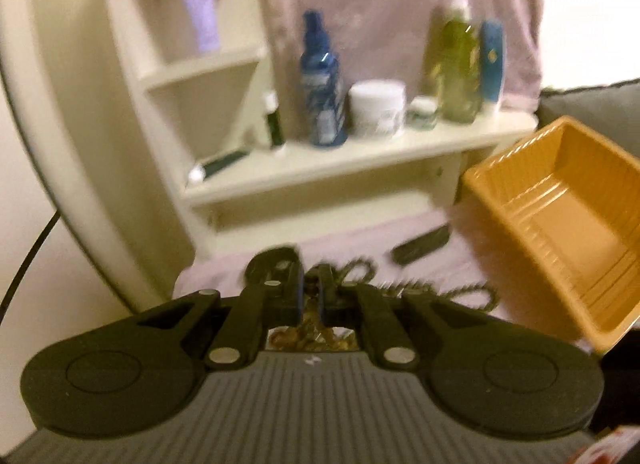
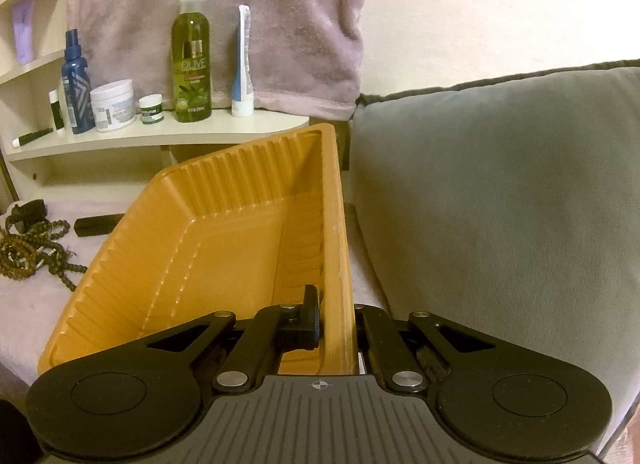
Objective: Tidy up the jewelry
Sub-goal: 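Lift the bead strand with the left tool and carry it over the tray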
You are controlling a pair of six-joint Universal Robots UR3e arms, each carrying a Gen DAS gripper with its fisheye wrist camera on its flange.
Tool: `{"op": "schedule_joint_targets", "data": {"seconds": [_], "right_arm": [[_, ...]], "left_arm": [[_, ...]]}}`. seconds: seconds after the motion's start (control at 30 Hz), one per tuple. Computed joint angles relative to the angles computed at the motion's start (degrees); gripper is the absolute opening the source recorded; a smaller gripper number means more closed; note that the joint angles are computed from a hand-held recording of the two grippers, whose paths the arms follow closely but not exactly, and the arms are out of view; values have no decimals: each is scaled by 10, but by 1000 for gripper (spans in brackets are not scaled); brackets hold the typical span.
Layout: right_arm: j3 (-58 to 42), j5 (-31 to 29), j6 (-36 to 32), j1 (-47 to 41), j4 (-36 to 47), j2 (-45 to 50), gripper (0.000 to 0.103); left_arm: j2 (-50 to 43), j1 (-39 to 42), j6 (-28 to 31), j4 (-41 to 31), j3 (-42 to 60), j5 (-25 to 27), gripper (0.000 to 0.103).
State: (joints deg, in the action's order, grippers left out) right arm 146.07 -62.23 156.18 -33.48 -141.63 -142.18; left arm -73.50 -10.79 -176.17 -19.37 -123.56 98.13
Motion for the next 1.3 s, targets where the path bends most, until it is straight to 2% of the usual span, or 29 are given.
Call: {"op": "schedule_joint_targets", "data": {"seconds": [0.2,0.4,0.77,1.3], "right_arm": [[6,15,-3,-14,11,-16,3],[7,34,-7,-32,36,-45,3],[7,50,-4,-40,39,-51,3],[14,36,10,-21,7,-31,3]], "left_arm": [[-37,-24,-1,-19,84,-21,6],[-83,-64,-8,-21,161,-17,6],[-125,-91,-27,-37,262,-36,6],[-243,-163,-59,-73,452,-91,6]]}}
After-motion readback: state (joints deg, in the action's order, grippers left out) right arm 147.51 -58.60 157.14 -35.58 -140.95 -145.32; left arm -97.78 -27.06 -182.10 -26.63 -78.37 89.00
